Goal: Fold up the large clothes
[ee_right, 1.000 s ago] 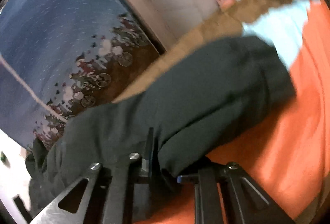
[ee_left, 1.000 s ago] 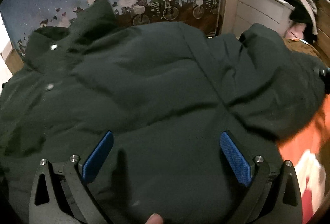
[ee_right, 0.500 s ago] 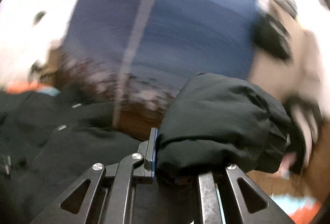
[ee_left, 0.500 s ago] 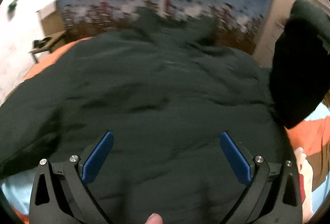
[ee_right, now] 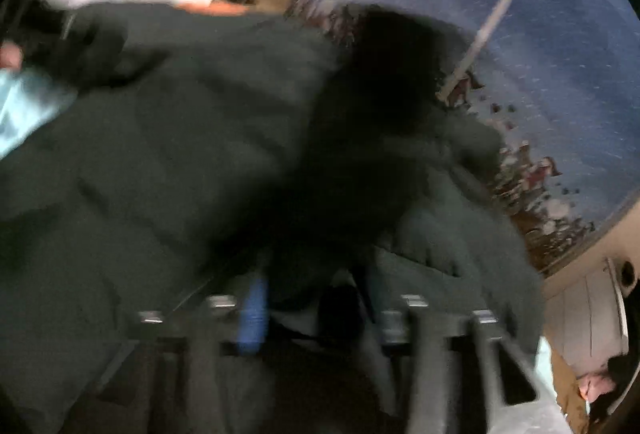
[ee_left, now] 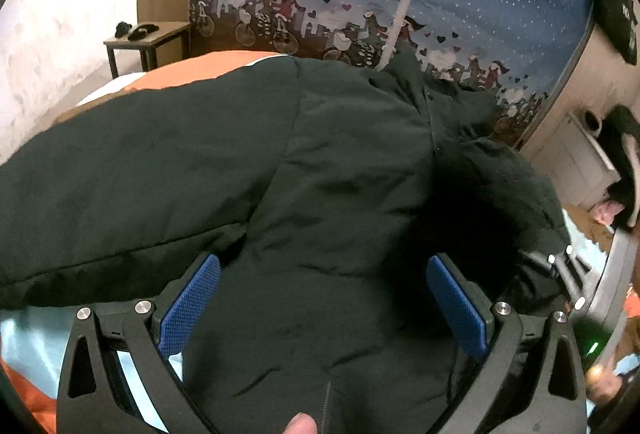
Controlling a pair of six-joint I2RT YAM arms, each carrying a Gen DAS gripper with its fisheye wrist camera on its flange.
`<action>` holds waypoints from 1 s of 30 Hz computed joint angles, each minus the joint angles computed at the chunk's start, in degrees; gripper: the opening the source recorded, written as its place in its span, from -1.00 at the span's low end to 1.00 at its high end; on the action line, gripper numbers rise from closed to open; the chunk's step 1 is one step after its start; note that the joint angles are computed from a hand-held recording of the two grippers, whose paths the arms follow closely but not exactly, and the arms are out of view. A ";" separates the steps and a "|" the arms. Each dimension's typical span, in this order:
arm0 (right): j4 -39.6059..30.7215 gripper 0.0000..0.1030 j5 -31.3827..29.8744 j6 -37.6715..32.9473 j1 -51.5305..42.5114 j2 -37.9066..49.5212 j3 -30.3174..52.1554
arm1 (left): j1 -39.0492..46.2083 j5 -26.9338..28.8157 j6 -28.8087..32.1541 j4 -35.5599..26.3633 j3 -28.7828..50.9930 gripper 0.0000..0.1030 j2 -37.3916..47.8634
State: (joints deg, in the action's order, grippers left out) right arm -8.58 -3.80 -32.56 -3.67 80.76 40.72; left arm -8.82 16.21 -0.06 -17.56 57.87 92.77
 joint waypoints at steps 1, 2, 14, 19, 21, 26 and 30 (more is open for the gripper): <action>0.07 0.42 -1.08 -0.12 -0.43 -0.35 -0.79 | 0.18 1.51 -0.11 -0.50 0.19 0.97 -0.02; -0.63 0.46 -2.12 -0.34 -1.34 -0.99 -1.29 | 0.20 3.09 -0.32 -0.68 0.22 0.97 -0.12; -10.07 0.70 -18.95 -1.79 -21.16 -4.86 0.11 | -3.46 9.95 -3.91 -5.67 7.52 0.95 11.46; -19.09 0.71 -26.05 -7.96 -27.08 -6.32 1.24 | -3.05 14.41 -3.98 -6.37 5.22 0.95 10.98; -20.76 0.71 -26.99 -10.07 -28.59 -7.03 0.84 | -2.31 16.89 -5.05 -6.33 3.19 0.95 11.06; -23.86 0.71 -28.77 -12.76 -33.39 -7.75 0.83 | -1.18 20.53 -5.41 -6.79 0.88 0.95 11.25; -23.05 0.71 -27.98 -11.91 -35.29 -7.94 0.71 | -1.89 21.93 -8.94 -6.18 2.18 0.70 12.37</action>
State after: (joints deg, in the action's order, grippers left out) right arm -31.62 -31.77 -44.46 -38.96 72.82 41.43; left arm -10.71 38.14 -9.00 -23.73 60.05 105.14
